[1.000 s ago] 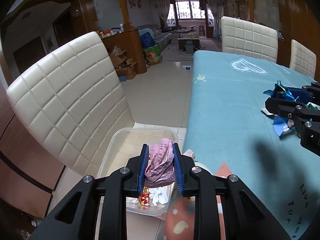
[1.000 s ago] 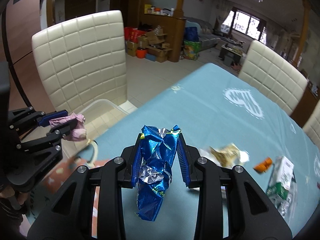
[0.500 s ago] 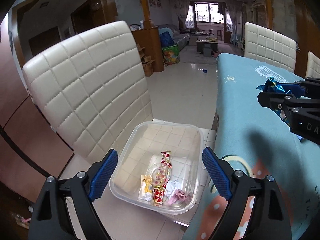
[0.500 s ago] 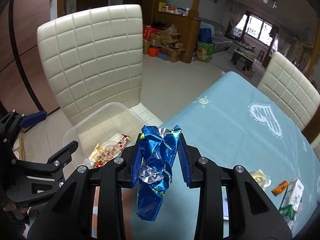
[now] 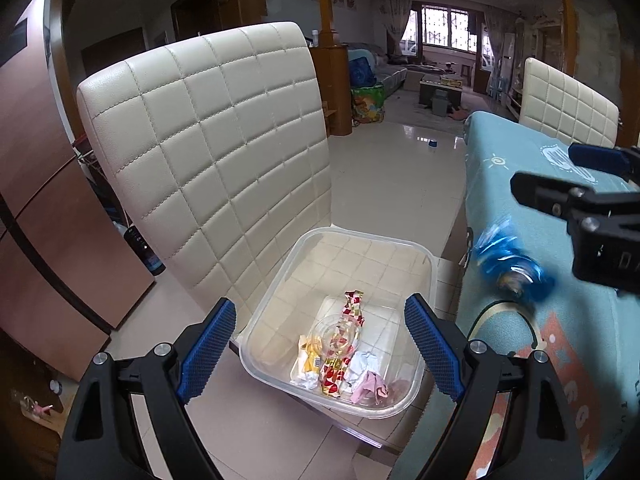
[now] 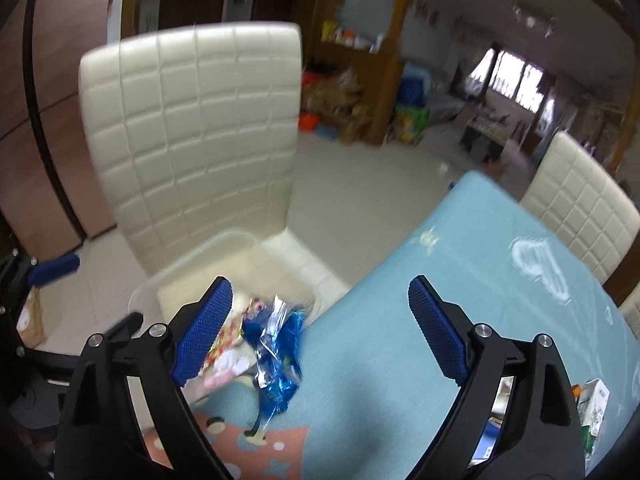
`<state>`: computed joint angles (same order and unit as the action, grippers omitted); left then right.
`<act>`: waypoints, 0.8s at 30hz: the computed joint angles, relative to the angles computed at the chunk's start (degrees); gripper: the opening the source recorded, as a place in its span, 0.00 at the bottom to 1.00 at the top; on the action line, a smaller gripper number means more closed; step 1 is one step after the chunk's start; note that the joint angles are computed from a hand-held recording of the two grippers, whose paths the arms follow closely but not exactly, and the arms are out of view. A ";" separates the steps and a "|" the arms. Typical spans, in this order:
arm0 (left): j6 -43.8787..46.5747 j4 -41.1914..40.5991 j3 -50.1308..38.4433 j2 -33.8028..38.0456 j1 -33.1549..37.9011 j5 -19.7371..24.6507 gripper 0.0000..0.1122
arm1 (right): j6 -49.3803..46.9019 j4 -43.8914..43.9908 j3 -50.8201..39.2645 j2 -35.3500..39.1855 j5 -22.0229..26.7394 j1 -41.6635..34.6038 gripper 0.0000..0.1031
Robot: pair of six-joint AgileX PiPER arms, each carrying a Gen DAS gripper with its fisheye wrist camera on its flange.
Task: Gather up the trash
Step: 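Return both grippers to the table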
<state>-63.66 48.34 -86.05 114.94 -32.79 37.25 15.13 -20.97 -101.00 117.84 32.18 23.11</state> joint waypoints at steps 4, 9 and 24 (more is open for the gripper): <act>0.45 -0.70 -0.04 -0.29 -0.23 -0.34 0.75 | 3.56 -5.67 1.81 -1.41 1.31 0.74 0.85; 4.05 -4.11 -1.87 0.52 -1.14 -1.42 0.75 | 6.89 -7.83 9.92 -7.41 -1.56 -0.91 0.85; 22.85 -14.66 -21.93 9.22 -13.06 5.17 0.75 | 37.47 -37.40 42.75 -29.30 -11.23 -16.90 0.84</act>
